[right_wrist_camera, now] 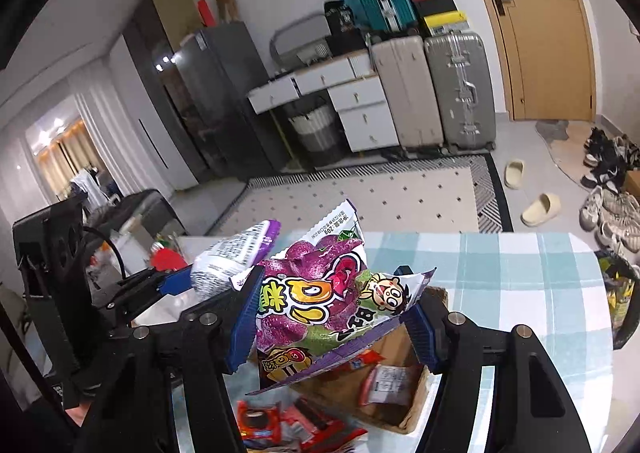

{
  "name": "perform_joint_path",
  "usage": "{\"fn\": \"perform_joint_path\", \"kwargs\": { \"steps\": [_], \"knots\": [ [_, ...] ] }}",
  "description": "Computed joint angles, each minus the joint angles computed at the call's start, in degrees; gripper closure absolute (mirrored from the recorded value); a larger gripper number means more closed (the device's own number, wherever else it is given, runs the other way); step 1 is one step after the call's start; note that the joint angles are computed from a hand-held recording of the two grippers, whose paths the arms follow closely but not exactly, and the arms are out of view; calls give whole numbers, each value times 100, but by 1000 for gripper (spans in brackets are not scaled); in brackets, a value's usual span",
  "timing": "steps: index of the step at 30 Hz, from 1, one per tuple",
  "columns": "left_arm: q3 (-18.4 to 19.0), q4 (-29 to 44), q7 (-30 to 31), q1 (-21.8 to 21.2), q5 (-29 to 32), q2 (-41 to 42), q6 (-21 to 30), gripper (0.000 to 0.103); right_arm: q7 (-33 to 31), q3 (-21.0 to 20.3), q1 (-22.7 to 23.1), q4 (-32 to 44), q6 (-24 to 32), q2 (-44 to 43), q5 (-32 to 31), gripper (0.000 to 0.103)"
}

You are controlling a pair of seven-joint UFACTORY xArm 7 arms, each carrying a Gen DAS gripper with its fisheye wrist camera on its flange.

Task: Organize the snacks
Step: 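Open both grippers over the box to drop the silver-white and purple bags, then move both grippers back from the box toward the remaining snack pile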

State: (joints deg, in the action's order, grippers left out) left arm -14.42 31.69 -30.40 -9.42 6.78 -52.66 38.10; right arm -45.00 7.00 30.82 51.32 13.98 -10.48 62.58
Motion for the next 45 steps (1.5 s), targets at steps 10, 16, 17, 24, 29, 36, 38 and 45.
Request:
{"fn": "perform_joint_path", "kwargs": {
  "steps": [10, 16, 17, 24, 29, 36, 38, 45],
  "knots": [
    [463, -310, 475, -189, -231, 1270, -901, 52, 5, 293, -393, 378, 90, 1077, 0, 38],
    [479, -469, 559, -74, -164, 1734, -1223, 51, 194, 585, -676, 436, 6, 1475, -244, 38],
    [482, -467, 562, -64, -175, 1795, -1238, 51, 192, 630, -703, 437, -60, 1525, -252, 38],
    [412, -531, 543, 32, -38, 1897, -1151, 50, 253, 854, -861, 456, -194, 1691, -265, 37],
    [538, -561, 662, -116, -166, 1788, -1043, 48, 540, 894, -904, 422, -145, 1703, -448, 36],
    [301, -646, 510, -120, -123, 1045, -686, 24, 245, 909, -882, 243, -285, 1443, -1, 22],
    [132, -607, 421, -51, 19, 905, -544, 24, 308, 862, -813, 164, -329, 1336, -75, 22],
    [124, -666, 238, -239, -27, 218, -98, 22, -55, 614, -520, -196, -301, 681, 330, 18]
  ]
}}
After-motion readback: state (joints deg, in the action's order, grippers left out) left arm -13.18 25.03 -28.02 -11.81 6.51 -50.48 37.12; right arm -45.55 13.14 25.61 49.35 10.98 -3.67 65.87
